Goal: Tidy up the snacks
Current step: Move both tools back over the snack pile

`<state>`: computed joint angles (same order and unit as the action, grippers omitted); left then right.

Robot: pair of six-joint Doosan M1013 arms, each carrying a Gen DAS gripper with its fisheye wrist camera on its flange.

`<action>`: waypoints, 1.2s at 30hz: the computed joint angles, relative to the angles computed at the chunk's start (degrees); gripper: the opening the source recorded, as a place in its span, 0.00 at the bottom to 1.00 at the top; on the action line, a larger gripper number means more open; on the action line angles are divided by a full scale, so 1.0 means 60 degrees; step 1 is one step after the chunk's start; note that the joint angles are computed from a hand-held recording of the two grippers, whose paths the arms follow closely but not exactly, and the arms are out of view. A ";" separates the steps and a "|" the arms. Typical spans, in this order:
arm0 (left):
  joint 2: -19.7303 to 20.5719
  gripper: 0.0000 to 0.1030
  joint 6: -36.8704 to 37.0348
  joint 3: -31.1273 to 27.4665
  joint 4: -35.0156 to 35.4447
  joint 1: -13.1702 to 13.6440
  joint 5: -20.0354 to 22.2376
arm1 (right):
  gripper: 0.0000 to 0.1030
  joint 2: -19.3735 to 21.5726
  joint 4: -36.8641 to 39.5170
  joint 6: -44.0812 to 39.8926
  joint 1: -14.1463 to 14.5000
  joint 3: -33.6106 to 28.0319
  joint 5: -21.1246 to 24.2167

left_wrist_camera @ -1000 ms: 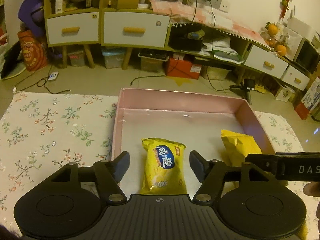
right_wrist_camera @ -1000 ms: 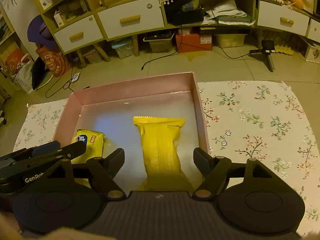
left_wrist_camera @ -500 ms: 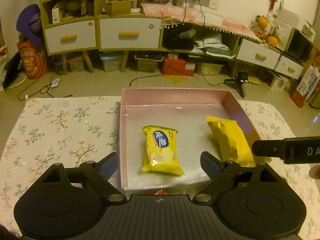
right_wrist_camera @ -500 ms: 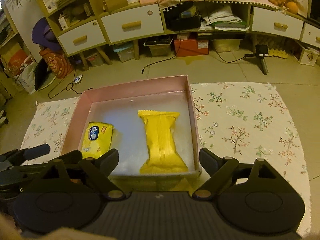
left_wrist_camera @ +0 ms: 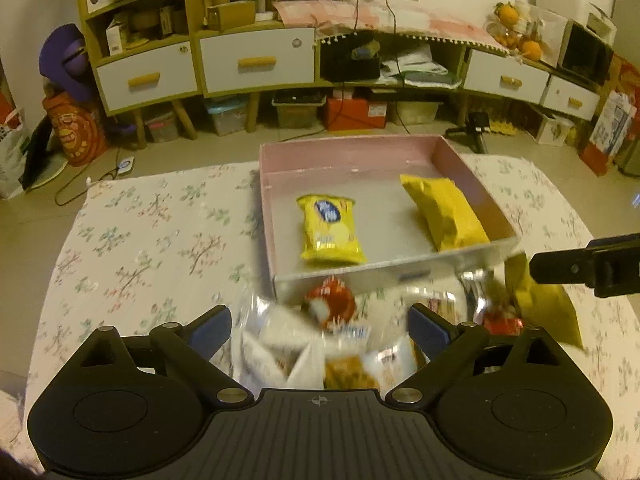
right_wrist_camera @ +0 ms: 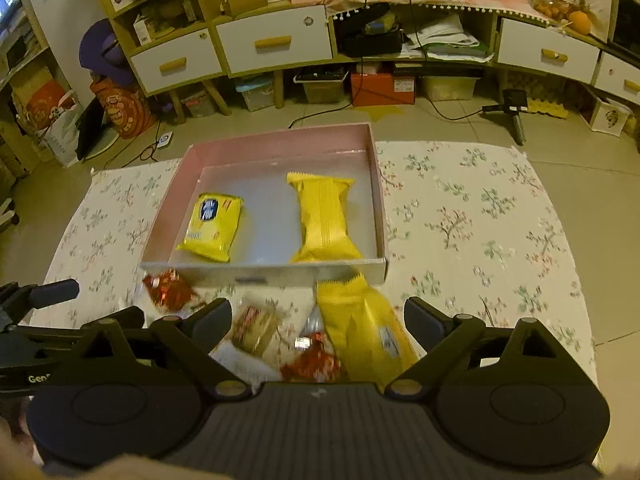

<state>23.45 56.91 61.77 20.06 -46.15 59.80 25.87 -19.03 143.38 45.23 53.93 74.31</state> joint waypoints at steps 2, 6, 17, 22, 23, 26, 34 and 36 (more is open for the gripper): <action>-0.0164 0.93 0.0060 0.0211 0.0016 -0.0056 -0.0019 | 0.91 -0.0074 -0.0057 0.0090 0.0094 0.0107 0.0036; -0.0485 0.93 0.0082 0.0657 -0.0093 -0.0129 -0.0101 | 0.91 -0.0213 -0.0044 0.0290 0.0220 0.0343 0.0082; -0.1138 0.94 -0.0125 0.1751 -0.0441 -0.0153 -0.0214 | 0.91 -0.0468 0.0202 0.0890 0.0535 0.0943 0.0197; -0.1293 0.93 -0.0188 0.2150 -0.0421 -0.0118 -0.0194 | 0.92 -0.0534 0.0360 0.1166 0.0598 0.1184 0.0106; -0.1308 0.93 -0.0145 0.2201 -0.0481 -0.0097 -0.0184 | 0.92 -0.0545 0.0368 0.1223 0.0612 0.1232 0.0085; -0.1364 0.93 0.0009 0.2408 -0.0613 -0.0037 -0.0216 | 0.92 -0.0575 0.0399 0.1417 0.0641 0.1391 -0.0012; -0.1336 0.92 0.1059 0.2641 -0.1260 0.0082 -0.0419 | 0.87 -0.0498 0.1240 0.1813 0.0475 0.1465 -0.0406; -0.1288 0.92 0.1471 0.2614 -0.1442 0.0094 -0.0500 | 0.83 -0.0411 0.1342 0.1799 0.0456 0.1374 -0.0406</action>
<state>15.73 65.74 77.45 11.41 -45.59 56.80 23.40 -10.98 154.17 47.97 62.17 71.87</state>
